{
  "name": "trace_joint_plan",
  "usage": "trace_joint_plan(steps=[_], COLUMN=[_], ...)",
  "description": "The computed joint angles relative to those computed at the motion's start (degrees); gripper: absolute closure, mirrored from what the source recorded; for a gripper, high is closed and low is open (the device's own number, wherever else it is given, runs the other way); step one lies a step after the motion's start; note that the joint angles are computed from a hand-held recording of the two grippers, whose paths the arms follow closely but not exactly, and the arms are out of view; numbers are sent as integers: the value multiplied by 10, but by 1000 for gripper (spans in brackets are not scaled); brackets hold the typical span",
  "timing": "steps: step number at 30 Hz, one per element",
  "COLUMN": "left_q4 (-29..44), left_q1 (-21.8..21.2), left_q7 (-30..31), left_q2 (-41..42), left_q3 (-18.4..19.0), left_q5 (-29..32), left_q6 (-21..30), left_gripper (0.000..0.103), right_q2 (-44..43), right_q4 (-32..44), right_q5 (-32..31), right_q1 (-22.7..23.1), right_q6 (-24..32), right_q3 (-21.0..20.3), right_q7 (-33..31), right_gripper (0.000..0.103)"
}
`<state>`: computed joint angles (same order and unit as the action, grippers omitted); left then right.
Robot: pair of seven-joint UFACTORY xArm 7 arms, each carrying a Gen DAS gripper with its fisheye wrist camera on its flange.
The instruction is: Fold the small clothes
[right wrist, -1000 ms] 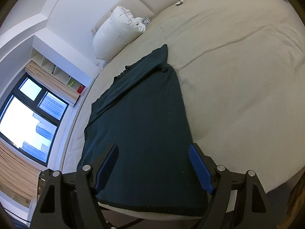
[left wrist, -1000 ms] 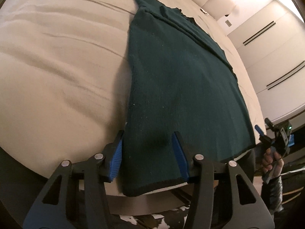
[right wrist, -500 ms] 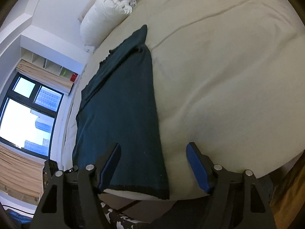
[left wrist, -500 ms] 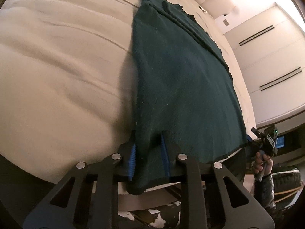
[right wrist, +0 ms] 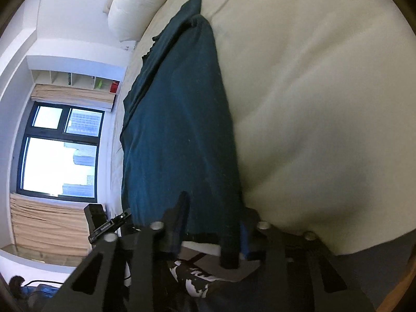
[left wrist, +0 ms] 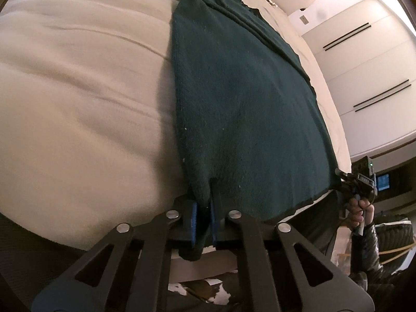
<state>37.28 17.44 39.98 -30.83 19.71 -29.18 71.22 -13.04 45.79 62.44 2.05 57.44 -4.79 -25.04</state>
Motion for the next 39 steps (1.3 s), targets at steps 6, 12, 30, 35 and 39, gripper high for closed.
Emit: trace_joint_plan(steps=[6, 12, 30, 35, 39], left_q4=[-1, 16, 112, 170, 215], left_q1=[-6, -12, 27, 32, 38], left_q7=[10, 2, 5, -20, -53], left_q2=[-24, -28, 109, 171, 227], left_q3=[-2, 18, 47, 25, -3], left_q5=[10, -20, -236, -323, -392], left_q6=[11, 43, 182, 187, 173], left_gripper=[99, 100, 100, 100, 100], right_q2=[-25, -39, 13, 80, 144], right_q4=[-9, 5, 101, 176, 247], right_q5=[-19, -6, 117, 166, 166], right_q1=[11, 29, 51, 35, 20], right_q6=[-13, -35, -57, -72, -92], right_q3=[8, 6, 4, 19, 42], right_q7=[0, -22, -79, -77, -54], right_gripper=[94, 95, 95, 95, 95])
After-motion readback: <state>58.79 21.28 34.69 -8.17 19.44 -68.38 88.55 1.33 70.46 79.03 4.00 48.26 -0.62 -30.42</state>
